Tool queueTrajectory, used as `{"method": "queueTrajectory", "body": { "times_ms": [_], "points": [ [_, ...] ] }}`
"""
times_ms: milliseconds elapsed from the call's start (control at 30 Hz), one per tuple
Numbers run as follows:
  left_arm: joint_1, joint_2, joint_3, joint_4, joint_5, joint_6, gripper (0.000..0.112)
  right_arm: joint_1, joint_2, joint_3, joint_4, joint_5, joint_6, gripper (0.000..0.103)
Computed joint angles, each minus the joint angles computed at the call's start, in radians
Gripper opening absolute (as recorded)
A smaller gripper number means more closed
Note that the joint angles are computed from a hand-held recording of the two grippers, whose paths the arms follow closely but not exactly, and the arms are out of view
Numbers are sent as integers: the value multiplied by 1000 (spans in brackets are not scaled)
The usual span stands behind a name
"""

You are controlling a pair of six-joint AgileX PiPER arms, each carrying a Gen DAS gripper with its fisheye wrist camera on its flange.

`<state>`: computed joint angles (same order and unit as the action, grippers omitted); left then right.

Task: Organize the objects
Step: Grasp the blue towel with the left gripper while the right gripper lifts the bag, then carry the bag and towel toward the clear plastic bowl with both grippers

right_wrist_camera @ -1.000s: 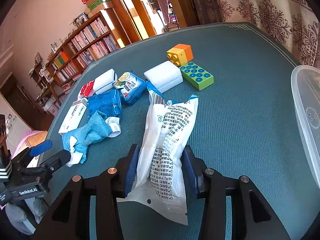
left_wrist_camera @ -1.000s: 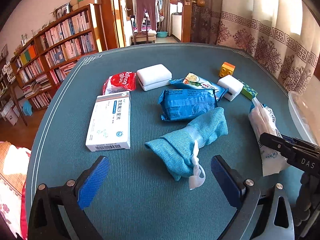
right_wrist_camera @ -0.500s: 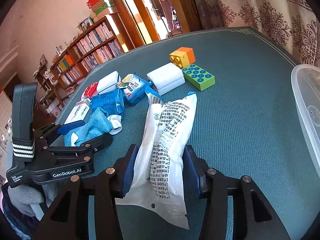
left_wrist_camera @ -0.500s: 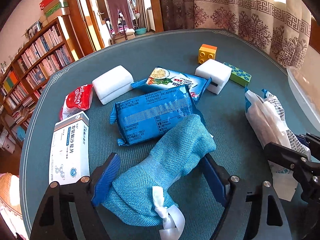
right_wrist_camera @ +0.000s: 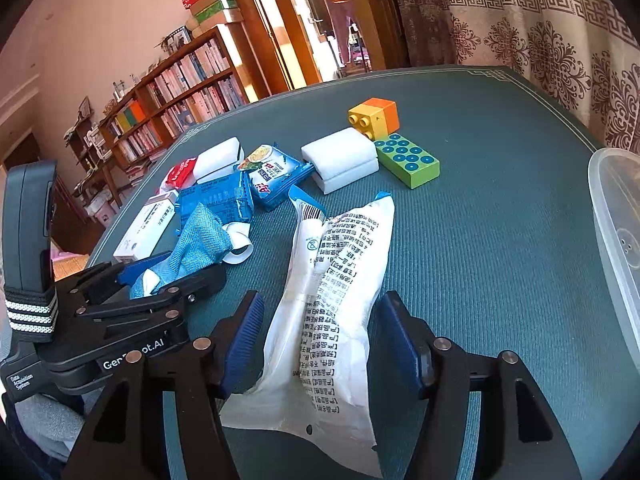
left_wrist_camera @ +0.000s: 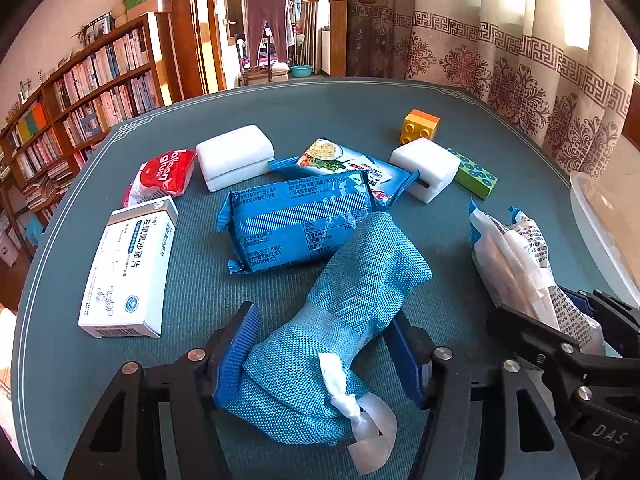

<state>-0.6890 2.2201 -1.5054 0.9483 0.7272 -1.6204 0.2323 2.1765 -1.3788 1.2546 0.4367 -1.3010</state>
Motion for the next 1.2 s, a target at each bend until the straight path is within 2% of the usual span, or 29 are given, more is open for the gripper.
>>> {"method": "queueTrajectory", "body": {
  "times_ms": [100,167,267,467,800,1067,1200],
  "points": [
    [-7,-2,6,14,16,-37,65,33,-15,19,-39,-74,14,60],
    [1,-4,8,0,12,-41,65,43,-23,32,-49,-118,32,48],
    [7,-12,26,9,-8,-61,65,20,-25,37,-2,-84,-2,44],
    [-9,-14,31,45,9,-95,64,-15,-50,70,45,-46,-42,44],
    [-38,-13,27,23,24,-122,64,-135,-126,126,140,50,-106,44],
    [-41,3,-28,-55,36,-72,64,-241,-212,186,248,84,-225,44],
    [-60,37,-111,-99,71,2,64,-317,-219,164,269,79,-248,44]
  ]
}}
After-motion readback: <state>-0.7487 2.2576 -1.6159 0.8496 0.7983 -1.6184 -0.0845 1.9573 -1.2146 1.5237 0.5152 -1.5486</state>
